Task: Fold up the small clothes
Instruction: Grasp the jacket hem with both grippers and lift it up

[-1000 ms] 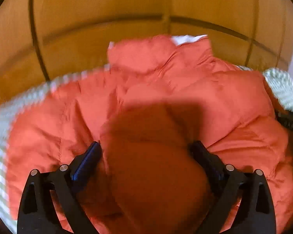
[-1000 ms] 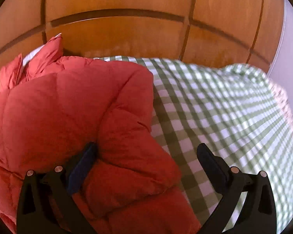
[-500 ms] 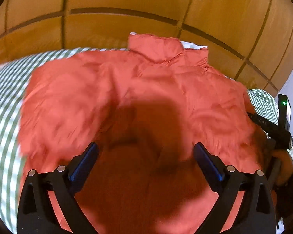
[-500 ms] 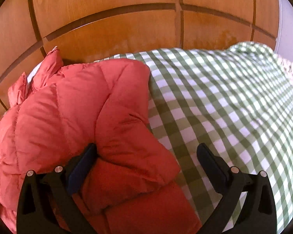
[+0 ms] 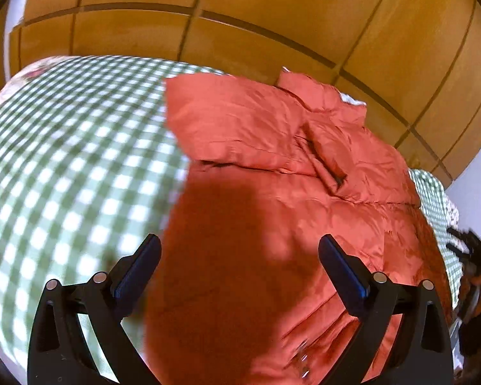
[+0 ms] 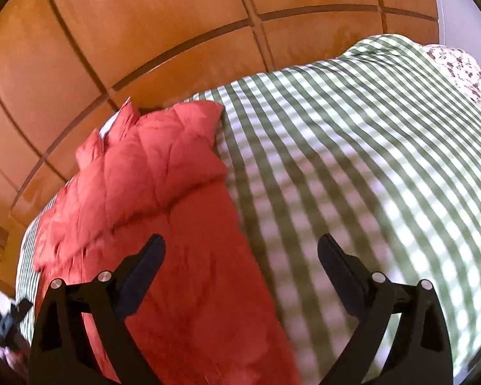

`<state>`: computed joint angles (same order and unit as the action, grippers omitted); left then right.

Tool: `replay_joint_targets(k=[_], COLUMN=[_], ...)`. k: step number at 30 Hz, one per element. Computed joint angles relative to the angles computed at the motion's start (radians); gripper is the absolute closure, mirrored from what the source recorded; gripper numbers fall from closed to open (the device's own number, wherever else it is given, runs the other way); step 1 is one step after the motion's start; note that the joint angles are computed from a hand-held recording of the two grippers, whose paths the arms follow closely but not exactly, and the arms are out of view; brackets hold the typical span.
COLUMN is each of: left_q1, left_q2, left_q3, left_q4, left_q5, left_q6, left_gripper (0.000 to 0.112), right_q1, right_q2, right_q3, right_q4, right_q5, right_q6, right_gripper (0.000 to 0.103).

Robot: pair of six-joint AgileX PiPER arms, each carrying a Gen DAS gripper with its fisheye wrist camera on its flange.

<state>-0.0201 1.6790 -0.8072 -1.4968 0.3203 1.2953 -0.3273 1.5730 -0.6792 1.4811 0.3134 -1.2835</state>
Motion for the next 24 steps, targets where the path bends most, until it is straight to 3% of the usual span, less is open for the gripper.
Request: replay_joint_targets(k=[5, 9, 12, 17, 24], left_q1=[0.106, 0.175, 0.234, 0.351, 0.380], left_q2=[-0.028, -0.024, -0.025, -0.019, 0.023], left_q3=[0.082, 0.141, 0.198, 0.257, 0.272], left_q4=[-0.027, 0.038, 0.043, 0.107, 0.196], left_q5=[0.116, 0.231, 0.314, 0.516, 0.660], left_q6=[0.114, 0.146, 0.181, 0.187, 0.142], left_gripper=[0.015, 0.015, 0.015, 0.015, 0.015], right_q1=[-0.144, -0.242, -0.319, -0.409, -0.399], right_q2=[-0.073, -0.069, -0.060, -0.030, 0.052], right_q3=[0.153, 0.257, 0.330, 0.399, 0.427], right_q4=[-0.036, -0.032, 0.007, -0.029, 0.013], right_q5=[0.157, 0.278, 0.365, 0.519, 0.603], right_q6=[-0.091, -0.211, -0.328, -0.401, -0.491], right_gripper=[0.013, 0.026, 0.027, 0.032, 0.039])
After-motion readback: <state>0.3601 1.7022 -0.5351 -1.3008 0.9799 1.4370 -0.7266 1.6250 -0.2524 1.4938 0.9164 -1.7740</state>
